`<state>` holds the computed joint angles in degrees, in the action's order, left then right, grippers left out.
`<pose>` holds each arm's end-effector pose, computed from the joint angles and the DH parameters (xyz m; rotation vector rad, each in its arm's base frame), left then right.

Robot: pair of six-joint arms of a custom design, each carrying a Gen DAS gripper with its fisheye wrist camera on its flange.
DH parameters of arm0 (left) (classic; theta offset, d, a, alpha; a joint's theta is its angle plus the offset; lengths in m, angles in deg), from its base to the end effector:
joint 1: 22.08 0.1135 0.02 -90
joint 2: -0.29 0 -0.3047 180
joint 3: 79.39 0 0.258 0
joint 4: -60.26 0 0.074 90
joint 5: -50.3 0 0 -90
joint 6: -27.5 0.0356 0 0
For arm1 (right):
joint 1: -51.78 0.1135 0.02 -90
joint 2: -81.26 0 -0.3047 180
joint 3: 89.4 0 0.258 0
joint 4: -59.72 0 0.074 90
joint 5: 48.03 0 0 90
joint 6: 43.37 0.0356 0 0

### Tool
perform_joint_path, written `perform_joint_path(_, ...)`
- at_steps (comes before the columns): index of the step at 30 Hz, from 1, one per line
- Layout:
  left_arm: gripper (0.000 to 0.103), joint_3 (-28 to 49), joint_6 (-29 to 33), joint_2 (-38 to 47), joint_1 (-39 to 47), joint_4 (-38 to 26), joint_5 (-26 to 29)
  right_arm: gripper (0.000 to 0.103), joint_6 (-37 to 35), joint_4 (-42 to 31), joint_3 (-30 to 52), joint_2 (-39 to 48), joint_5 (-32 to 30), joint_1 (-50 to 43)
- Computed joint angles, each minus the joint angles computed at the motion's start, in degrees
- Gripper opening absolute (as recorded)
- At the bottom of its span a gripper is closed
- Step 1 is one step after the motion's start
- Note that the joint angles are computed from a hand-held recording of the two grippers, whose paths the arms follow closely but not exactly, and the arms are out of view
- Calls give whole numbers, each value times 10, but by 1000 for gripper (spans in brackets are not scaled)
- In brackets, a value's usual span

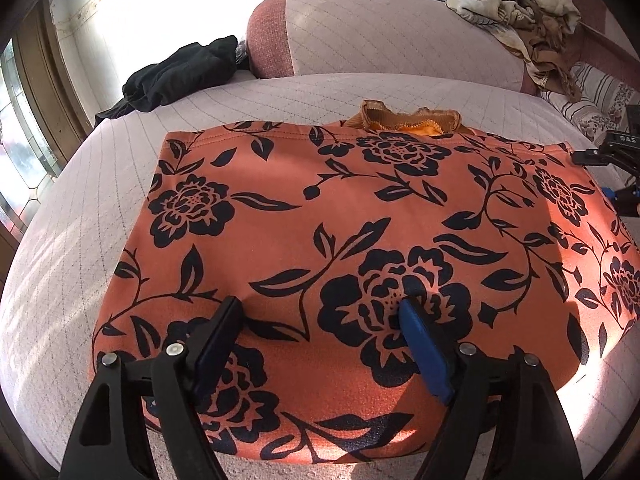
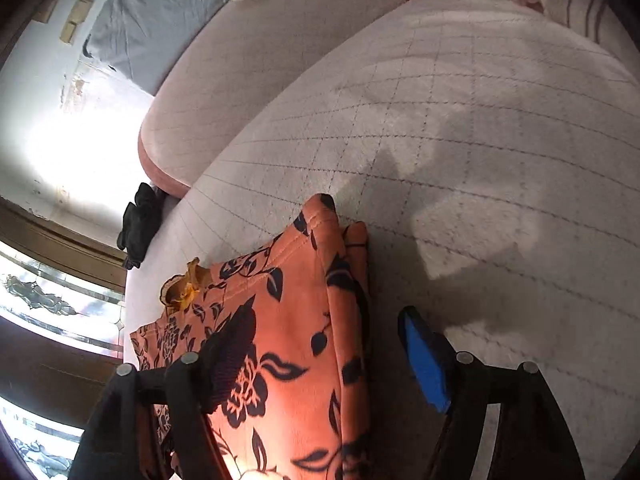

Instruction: Fold small clothes

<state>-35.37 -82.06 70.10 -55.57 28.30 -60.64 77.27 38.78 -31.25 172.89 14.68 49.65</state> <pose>0.1775 -0.1022 0.1965 0.1692 2.4778 0.0899 0.3057 0.0050 0.1898 0.5272 2.4950 0.7991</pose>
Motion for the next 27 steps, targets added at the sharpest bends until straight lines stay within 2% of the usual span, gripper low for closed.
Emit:
perform_joint_path(1, 81, -1, 1, -2, 0, 1, 0, 43, -4, -1, 15, 18, 1, 6)
perform_joint_path(2, 81, -3, 4, -4, 2, 2, 3, 11, -19, -18, 37, 32, -10, 13)
perform_joint_path(4, 82, -6, 6, -6, 6, 9, 8, 11, -41, -29, 49, 12, 47, 44)
perform_joint_path(6, 83, -7, 7, -4, 6, 12, 6, 11, 3, -18, 36, 20, 89, 37)
perform_joint_path(8, 83, -7, 10, -7, 9, 10, 9, 18, 41, 29, 1, 21, 90, 27)
perform_joint_path(9, 83, -7, 13, -9, 12, 10, 14, 28, 44, 40, -12, 6, 101, 32)
perform_joint_path(10, 83, -7, 16, -10, 16, 9, 19, 34, 43, 18, -11, -12, 137, 45)
perform_joint_path(11, 83, -5, 16, -9, 18, 6, 22, 46, 44, -10, -8, -33, 177, 58)
perform_joint_path(12, 83, -1, 17, -9, 20, 1, 26, 52, 52, -28, -11, -61, 216, 72)
perform_joint_path(14, 83, 10, 20, -21, 35, -21, 47, 52, 68, -38, -18, -116, 254, 102)
perform_joint_path(16, 83, 15, 17, -58, 63, -43, 77, 55, 79, -42, -33, -172, 251, 145)
perform_joint_path(18, 83, 9, 28, -115, 98, -58, 77, 63, 103, -27, -54, -207, 236, 205)
perform_joint_path(20, 83, 1, 52, -146, 161, -79, 82, 65, 118, -2, -79, -217, 197, 248)
perform_joint_path(22, 83, -12, 80, -118, 254, -101, 116, 68, 146, 35, -115, -201, 182, 273)
perform_joint_path(24, 86, -33, 131, -139, 341, -93, 194, 67, 164, 76, -154, -163, 170, 268)
perform_joint_path(25, 86, -27, 137, -154, 351, -114, 192, 67, 176, 112, -177, -177, 179, 269)
perform_joint_path(27, 85, -21, 133, -188, 359, -138, 177, 68, 181, 63, -154, -194, 189, 278)
